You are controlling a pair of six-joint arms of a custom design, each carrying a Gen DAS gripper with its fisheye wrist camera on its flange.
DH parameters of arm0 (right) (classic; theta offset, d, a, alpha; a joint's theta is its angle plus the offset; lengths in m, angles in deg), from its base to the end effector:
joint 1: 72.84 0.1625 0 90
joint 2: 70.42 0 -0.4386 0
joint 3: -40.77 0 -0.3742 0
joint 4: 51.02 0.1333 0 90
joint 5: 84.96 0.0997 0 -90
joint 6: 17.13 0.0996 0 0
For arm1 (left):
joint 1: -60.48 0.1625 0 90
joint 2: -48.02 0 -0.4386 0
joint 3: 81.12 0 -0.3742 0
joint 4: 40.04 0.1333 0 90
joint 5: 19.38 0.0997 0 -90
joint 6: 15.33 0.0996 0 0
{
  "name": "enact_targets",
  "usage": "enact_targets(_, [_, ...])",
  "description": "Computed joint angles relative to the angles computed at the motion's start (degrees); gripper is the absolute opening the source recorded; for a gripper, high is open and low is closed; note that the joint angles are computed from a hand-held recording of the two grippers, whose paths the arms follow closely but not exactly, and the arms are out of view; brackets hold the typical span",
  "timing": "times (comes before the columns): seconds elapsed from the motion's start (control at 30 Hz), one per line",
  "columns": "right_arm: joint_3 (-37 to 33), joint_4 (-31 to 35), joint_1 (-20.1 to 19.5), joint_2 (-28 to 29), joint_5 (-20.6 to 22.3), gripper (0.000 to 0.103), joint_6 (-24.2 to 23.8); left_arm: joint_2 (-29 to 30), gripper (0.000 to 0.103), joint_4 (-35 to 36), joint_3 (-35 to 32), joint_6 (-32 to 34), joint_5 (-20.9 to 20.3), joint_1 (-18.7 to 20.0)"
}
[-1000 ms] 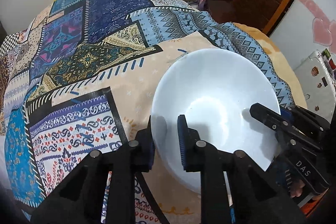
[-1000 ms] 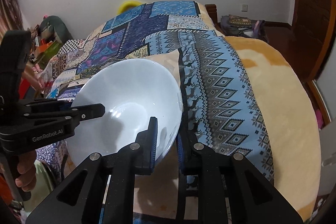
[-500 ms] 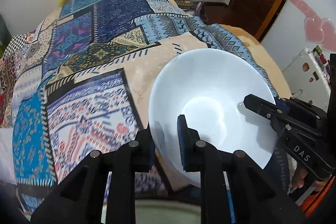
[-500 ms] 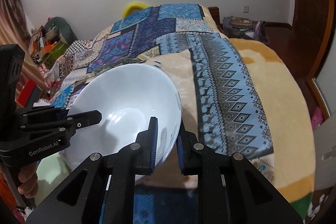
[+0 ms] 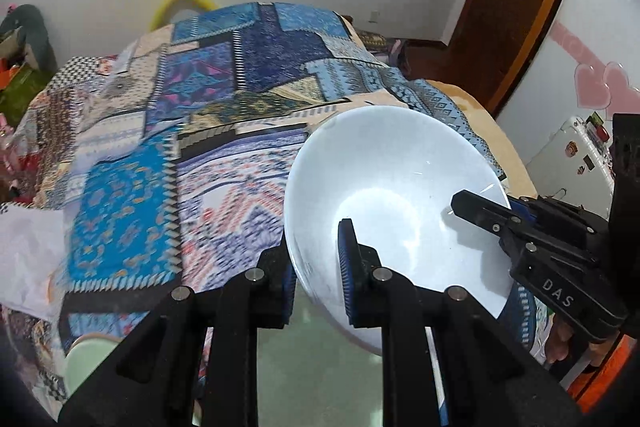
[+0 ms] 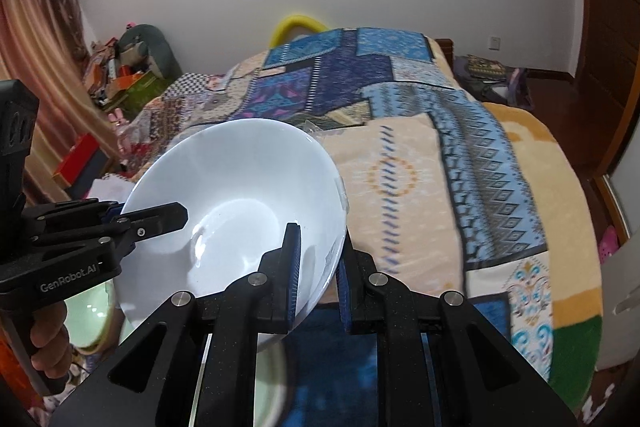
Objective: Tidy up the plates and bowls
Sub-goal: 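Lift the white bowl with both grippers and carry it toward the bowl stack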
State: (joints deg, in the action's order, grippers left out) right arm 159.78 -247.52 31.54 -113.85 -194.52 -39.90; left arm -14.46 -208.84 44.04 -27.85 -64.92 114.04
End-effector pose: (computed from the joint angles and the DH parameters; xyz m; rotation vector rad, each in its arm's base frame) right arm 0.2323 -0.5035 0.0723 0.7327 -2.5814 0.7055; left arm -0.1276 -0.5147 0.1784 0.3688 2.4248 -0.7303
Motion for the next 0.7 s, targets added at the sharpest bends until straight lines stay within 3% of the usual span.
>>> enact_targets(0.23, [-0.2,-0.1,3.6,2.8,0.7,0.015,1.3,-8.9,0.019,2.2,7.0,-4.0,2.7,-1.0])
enact_targets(0.7, [-4.1,2.9,10.1,11.1,3.1,0.015,3.2,-27.8,0.019,11.3,16.7,-11.3,6.4,0.5])
